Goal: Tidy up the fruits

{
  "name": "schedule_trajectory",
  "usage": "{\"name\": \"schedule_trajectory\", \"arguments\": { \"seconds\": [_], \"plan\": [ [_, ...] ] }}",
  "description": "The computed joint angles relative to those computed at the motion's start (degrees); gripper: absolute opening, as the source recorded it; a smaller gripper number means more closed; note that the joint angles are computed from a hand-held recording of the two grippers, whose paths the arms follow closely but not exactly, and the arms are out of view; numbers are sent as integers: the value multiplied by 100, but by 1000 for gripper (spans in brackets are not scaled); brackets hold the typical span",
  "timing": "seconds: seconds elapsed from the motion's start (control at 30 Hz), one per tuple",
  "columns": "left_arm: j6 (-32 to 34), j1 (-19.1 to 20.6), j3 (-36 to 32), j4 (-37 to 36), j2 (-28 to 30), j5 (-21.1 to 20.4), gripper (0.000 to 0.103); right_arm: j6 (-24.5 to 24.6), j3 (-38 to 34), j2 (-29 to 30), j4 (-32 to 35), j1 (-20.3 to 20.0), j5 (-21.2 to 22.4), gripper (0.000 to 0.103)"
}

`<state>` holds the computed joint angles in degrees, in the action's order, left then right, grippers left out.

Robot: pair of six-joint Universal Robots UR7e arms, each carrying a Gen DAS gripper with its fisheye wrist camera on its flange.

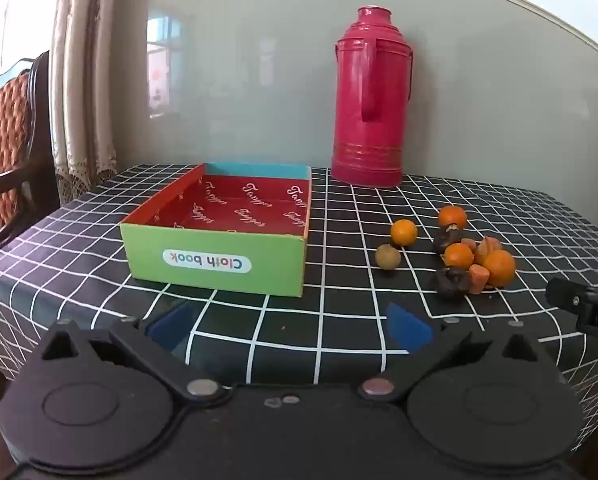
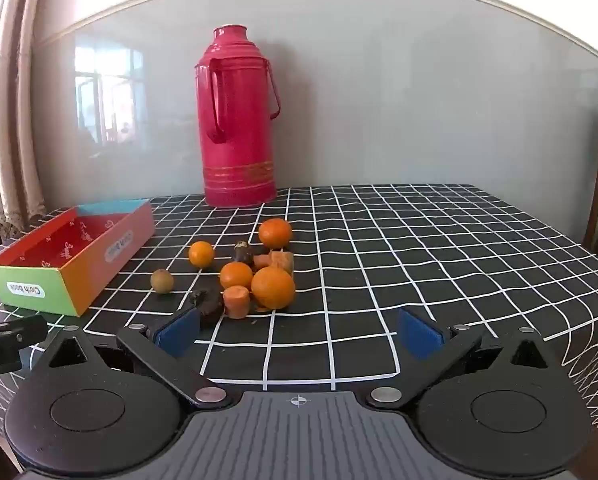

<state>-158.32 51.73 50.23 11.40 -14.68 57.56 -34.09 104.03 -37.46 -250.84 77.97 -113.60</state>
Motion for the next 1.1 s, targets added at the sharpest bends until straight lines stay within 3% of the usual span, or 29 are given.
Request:
{"name": "schedule_trajectory", "arguments": {
  "seconds": [0.2,1.1],
  "plan": [
    [459,1,223,-380,-67,-26,97,-179,-70,130,-118,6,-26,103],
    [406,-18,328,-539,-100,-71,97,-175,-58,0,145,-5,-21,103]
  ]
}}
